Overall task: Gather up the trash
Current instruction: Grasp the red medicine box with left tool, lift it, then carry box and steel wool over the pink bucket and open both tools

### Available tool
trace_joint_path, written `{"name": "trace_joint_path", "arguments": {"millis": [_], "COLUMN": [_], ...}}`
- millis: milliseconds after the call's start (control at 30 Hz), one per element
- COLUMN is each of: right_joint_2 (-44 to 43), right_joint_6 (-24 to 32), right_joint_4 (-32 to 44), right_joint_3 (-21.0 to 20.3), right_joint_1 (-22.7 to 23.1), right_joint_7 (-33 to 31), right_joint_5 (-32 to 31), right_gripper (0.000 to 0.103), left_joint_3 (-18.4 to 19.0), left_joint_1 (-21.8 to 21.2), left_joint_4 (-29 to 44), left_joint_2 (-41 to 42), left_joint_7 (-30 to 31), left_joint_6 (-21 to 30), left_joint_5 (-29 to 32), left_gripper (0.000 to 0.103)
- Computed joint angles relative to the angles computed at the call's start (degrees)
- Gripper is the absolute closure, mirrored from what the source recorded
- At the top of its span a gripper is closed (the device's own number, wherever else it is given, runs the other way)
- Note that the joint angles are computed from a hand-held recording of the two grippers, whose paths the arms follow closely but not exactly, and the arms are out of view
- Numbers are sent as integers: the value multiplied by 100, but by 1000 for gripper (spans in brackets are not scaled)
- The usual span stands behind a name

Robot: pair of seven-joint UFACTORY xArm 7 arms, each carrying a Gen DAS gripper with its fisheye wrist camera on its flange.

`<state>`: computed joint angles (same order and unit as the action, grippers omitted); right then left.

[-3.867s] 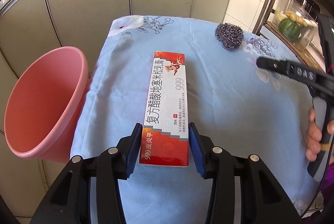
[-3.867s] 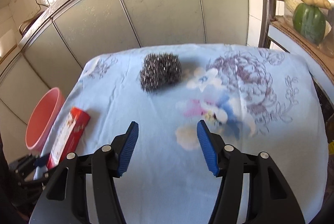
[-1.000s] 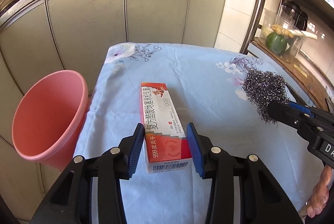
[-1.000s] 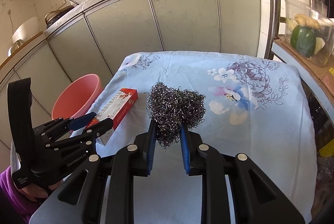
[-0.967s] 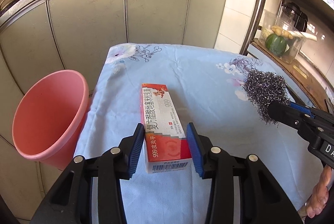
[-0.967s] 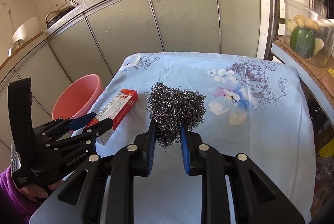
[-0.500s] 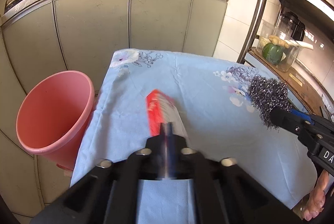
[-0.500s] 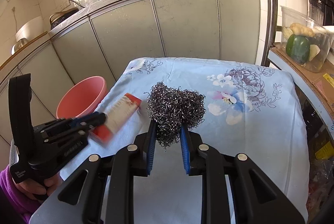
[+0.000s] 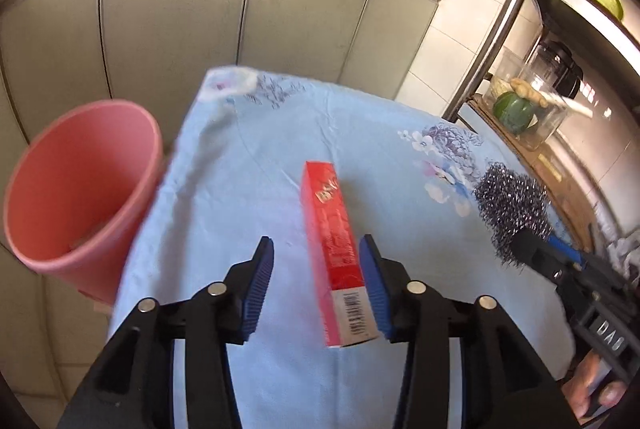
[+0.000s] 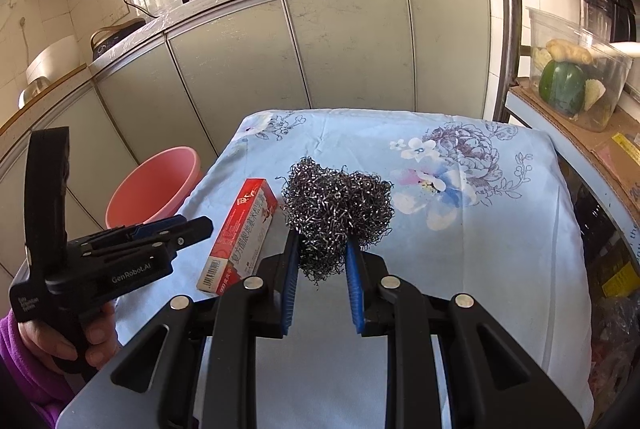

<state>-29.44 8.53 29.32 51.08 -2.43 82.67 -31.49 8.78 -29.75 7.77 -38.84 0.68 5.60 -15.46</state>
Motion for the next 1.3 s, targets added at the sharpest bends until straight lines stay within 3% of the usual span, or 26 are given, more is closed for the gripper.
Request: {"name": "trace_joint_path", "arguments": {"millis": [33, 100, 267, 400, 467, 533, 567, 700, 833, 1067, 1300], "right_joint_2": [-34, -97, -114, -77, -99, -70, -41, 72, -2, -166, -120], "right_joint_6": [3, -19, -250, -410, -436, -530, -563, -624, -614, -500, -559], "right_joint_4": [-41, -126, -216, -105, -43, 12, 48, 175, 193, 236, 492], "right_joint_3": [-30, -100, -65, 225, 394, 550, 632, 885, 984, 1077, 1398], "right_joint_1": [40, 100, -90, -507, -699, -899, -996, -1274, -1323, -1312, -1642], "right_joint_7": [16, 37, 38, -48, -81, -134, -175, -384, -514, -630, -822], "right_joint_5": [20, 58, 91, 89, 122, 161, 187, 316, 452, 596, 613], "right_gripper": [80, 80, 80, 80, 80, 81, 81, 80, 80, 80, 80], "left_joint_3": [170, 147, -661, -818, -914, -982, -970, -1042, -1350, -1416, -1451], "left_joint_1": [-172, -261, 194, 299, 426, 515, 524, 677, 1068, 1308, 1628], "left_joint_4": [106, 248, 523, 632, 638, 639, 630, 510, 353, 111, -150], "left_joint_2": [107, 346, 933, 1176, 1227, 1271, 1272, 1187, 985, 441, -232], "left_joint_7": [23, 14, -315, -439, -475, -502, -485, -609, -918, -1247, -1472], "left_joint_6": [108, 139, 104, 42, -21, -45, -69, -303, -511, -462, -365], "left_joint_5": [-77, -163, 86, 220, 345, 460, 503, 656, 906, 1185, 1416], "left_gripper": [57, 56, 56, 57, 62, 78, 78, 79, 79, 79, 79]}}
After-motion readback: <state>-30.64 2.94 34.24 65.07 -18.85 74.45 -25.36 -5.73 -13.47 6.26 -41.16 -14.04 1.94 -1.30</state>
